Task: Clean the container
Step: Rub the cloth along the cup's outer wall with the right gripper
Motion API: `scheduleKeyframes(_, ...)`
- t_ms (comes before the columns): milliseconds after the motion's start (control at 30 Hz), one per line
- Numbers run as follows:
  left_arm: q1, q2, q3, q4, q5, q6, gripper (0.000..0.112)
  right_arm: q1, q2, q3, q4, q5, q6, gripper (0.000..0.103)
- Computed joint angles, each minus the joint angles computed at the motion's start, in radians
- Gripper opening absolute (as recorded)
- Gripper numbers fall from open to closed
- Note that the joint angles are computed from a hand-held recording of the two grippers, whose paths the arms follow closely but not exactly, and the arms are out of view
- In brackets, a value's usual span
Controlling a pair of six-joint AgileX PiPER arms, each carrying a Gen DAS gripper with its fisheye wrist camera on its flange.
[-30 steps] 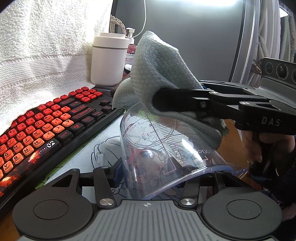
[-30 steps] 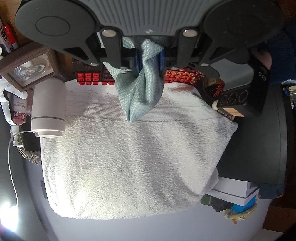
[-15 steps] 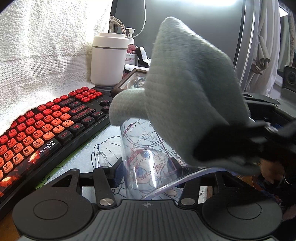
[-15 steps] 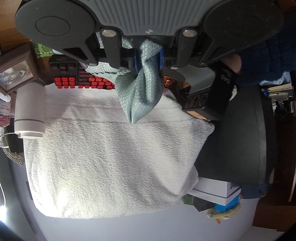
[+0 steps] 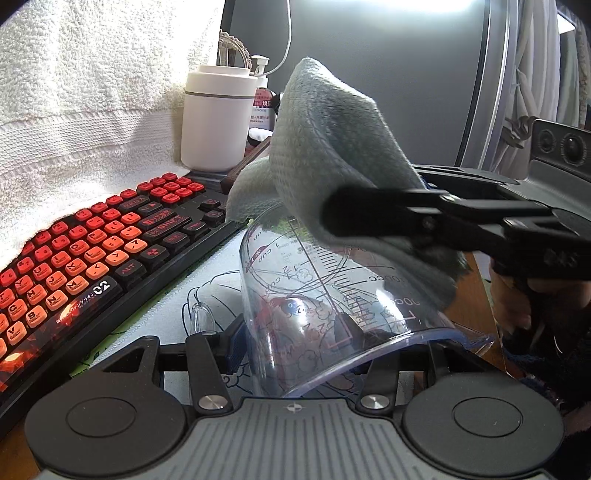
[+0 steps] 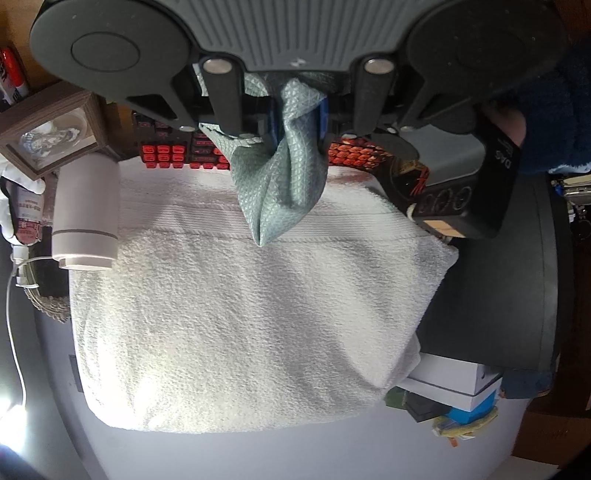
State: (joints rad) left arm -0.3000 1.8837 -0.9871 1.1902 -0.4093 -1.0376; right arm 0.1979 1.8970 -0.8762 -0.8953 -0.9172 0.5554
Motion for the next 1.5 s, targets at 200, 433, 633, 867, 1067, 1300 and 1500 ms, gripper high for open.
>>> scheduleKeyframes(200, 0.003, 0.002, -0.003, 0.008, -0.003, -0.008, 0.050, 0.024, -0.001, 0.024, 0.088, 0.008, -0.042, 0.020)
scheduleKeyframes(433, -0.002, -0.003, 0.003, -0.001, 0.001, 0.000, 0.050, 0.005, -0.009, 0.059, -0.013, -0.067, 0.018, 0.020)
scheduleKeyframes(633, -0.007, -0.005, 0.004, -0.012, 0.007, 0.009, 0.050, 0.004, -0.029, 0.074, -0.070, -0.077, 0.020, 0.020)
scheduleKeyframes(867, -0.014, -0.011, 0.010, -0.018, 0.010, 0.010, 0.050, -0.014, -0.013, 0.040, -0.063, -0.051, 0.022, 0.018)
scheduleKeyframes(1067, -0.018, -0.017, 0.017, -0.027, 0.013, 0.017, 0.050, -0.018, 0.010, 0.015, 0.036, -0.013, -0.027, 0.018)
scheduleKeyframes(1300, -0.016, -0.017, 0.018, -0.026, 0.010, 0.015, 0.050, 0.020, -0.007, 0.044, 0.136, 0.018, -0.085, 0.020)
scheduleKeyframes(1500, -0.017, -0.016, 0.018, -0.029, 0.011, 0.017, 0.050, 0.027, -0.028, 0.092, 0.070, -0.033, -0.075, 0.020)
